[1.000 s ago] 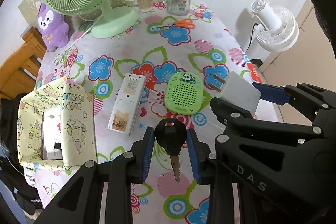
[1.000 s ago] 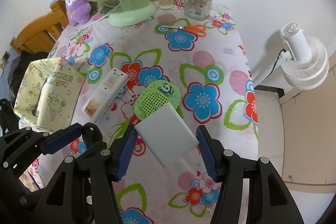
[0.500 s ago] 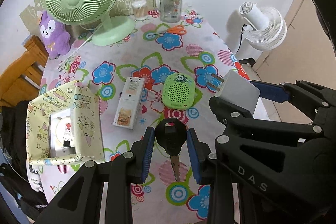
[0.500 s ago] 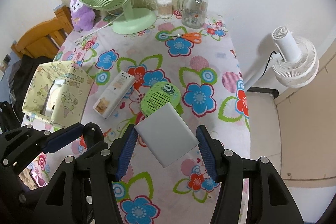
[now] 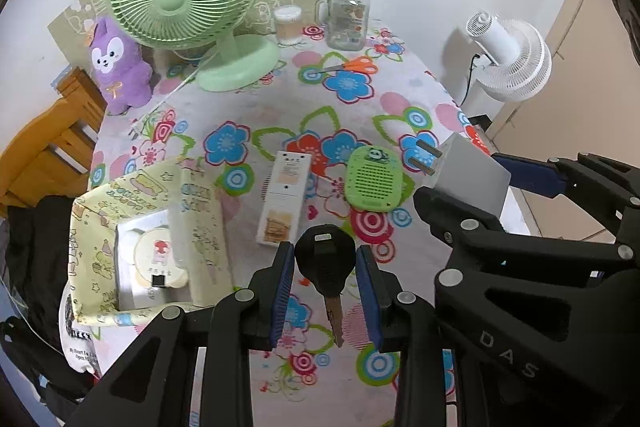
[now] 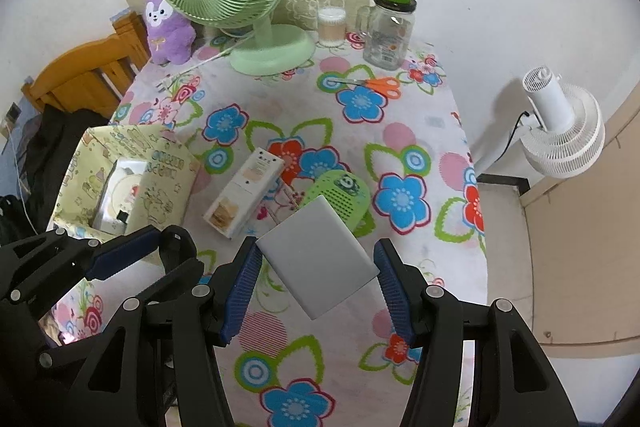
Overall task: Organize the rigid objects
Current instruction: 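Lift the car key with the left tool while the right tool lifts the adapter off the green mat, then carry the car key with the left tool while the right tool carries the adapter toward the yellow box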
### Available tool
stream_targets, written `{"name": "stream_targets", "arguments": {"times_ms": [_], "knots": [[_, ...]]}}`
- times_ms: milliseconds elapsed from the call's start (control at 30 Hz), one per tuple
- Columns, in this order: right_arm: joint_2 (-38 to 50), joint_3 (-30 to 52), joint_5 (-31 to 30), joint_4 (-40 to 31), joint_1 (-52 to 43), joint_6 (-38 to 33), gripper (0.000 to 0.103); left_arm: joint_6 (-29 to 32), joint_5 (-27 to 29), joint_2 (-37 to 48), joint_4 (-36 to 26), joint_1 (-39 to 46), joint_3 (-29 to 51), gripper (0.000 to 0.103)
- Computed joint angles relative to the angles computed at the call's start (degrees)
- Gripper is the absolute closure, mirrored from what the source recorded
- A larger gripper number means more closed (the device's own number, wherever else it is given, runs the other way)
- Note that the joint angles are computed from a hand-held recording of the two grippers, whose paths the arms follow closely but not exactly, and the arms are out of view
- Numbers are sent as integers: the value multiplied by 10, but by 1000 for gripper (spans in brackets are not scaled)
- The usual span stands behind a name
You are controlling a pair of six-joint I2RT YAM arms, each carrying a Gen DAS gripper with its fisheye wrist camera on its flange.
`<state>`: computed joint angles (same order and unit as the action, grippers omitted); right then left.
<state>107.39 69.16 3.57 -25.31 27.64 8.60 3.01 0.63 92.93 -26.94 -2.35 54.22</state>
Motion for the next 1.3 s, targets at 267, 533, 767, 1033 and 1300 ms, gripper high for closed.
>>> {"name": "stream_targets", "arguments": {"times_ms": [267, 533, 767, 1033, 1300], "knots": [[31, 51, 12, -21, 39, 26, 42, 46, 18, -7, -1, 56, 0, 71], [63, 102, 26, -40, 75, 46, 42, 83, 35, 1, -3, 106, 9, 71], [93, 145, 33, -57, 95, 60, 42, 112, 49, 16, -7, 144, 22, 71], [137, 202, 38, -81, 113, 73, 42, 144, 59, 43, -10, 177, 41, 71], [192, 275, 39, -113, 129, 86, 42, 177, 67, 86, -12, 209, 71, 71]]}}
